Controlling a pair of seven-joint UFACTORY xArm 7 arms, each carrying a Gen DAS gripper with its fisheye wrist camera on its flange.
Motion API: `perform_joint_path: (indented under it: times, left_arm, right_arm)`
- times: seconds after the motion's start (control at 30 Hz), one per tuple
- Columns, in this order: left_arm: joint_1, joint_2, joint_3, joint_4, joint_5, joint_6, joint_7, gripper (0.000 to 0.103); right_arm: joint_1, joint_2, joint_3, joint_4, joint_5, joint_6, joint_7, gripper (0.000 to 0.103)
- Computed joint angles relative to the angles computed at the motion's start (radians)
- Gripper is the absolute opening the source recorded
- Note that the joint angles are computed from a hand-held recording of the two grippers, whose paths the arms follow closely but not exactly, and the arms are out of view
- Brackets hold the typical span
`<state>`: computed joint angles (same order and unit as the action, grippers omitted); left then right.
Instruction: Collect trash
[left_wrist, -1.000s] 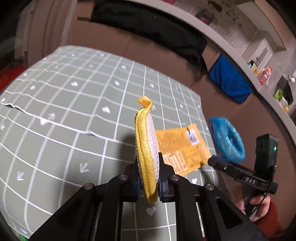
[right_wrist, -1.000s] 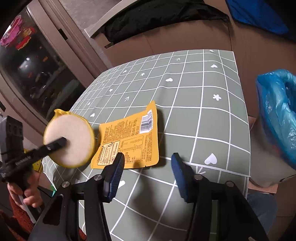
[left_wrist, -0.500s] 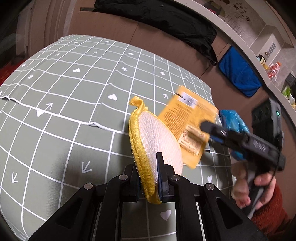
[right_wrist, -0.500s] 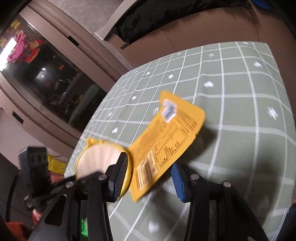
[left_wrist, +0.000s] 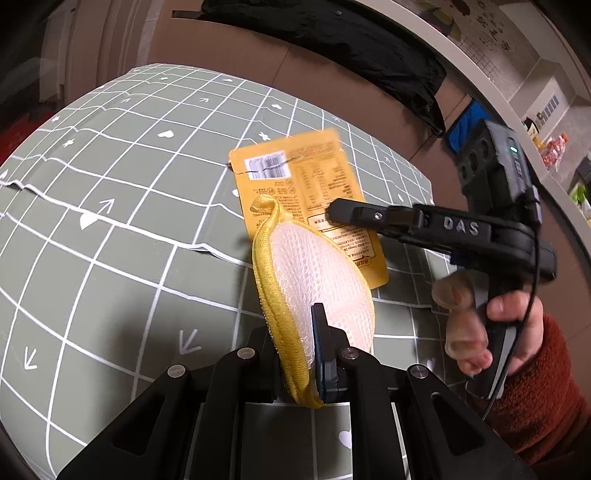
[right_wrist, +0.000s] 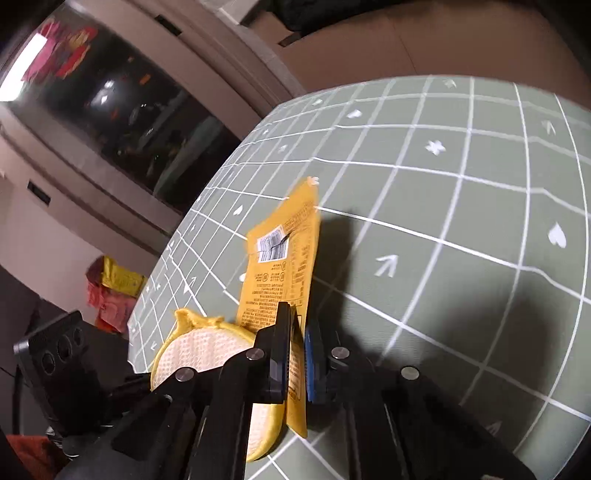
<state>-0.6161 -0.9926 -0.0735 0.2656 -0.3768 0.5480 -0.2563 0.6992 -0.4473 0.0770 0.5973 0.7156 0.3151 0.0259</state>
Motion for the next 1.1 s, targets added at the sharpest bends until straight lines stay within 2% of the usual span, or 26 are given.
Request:
perform_joint_path:
  times: [0.1,0.2,0.27,0.57,0.7,0.8,0.87,0.9,0.93,1.0,1.1]
  left_arm:
    - [0.020,-0.045,-0.014,-0.003,0.014,0.010,-0.017,0.014]
    - [0.053,-0.085,-0.041,0.017,0.047,0.019,-0.043,0.014]
    - [0.072,-0.088,-0.065,0.040,0.073,0.014,-0.061,0.014]
    - [0.110,0.008,-0.191,0.191,0.192,-0.071,-0.147,0.014]
    - [0.096,0.077,-0.228,0.240,0.230,-0.089,-0.181,0.014]
    - [0.075,0.083,-0.222,0.233,0.241,-0.070,-0.199,0.014]
    - [0.060,0.078,-0.202,0.216,0.236,-0.054,-0.206,0.014]
    - [0.055,0.072,-0.190,0.205,0.233,-0.044,-0.206,0.014]
    - [0.049,0.062,-0.182,0.194,0.230,-0.036,-0.206,0.014]
    - [0.041,0.044,-0.167,0.171,0.225,-0.030,-0.203,0.014]
    - [0.035,0.009,-0.157,0.138,0.218,-0.019,-0.205,0.014]
  right_arm:
    - [-0.040,-0.029,0.063,-0.005,-0.073,-0.011,0.077,0.003]
    - [-0.148,-0.115,0.165,-0.022,-0.239,0.013,0.245,0.003]
    - [-0.200,-0.188,0.207,-0.031,-0.326,0.046,0.323,0.003]
    - [-0.294,-0.514,0.223,-0.038,-0.593,0.264,0.459,0.002]
    - [-0.283,-0.595,0.191,-0.058,-0.622,0.335,0.464,0.002]
    - [-0.260,-0.652,0.188,-0.098,-0.627,0.384,0.453,0.002]
    - [-0.214,-0.705,0.152,-0.150,-0.602,0.388,0.428,0.005]
    - [-0.200,-0.729,0.137,-0.180,-0.584,0.413,0.427,0.012]
    - [-0.207,-0.742,0.143,-0.193,-0.579,0.435,0.437,0.032]
    - [-0.232,-0.777,0.181,-0.227,-0.575,0.482,0.486,0.058]
    - [-0.237,-0.829,0.194,-0.295,-0.528,0.503,0.595,0.058]
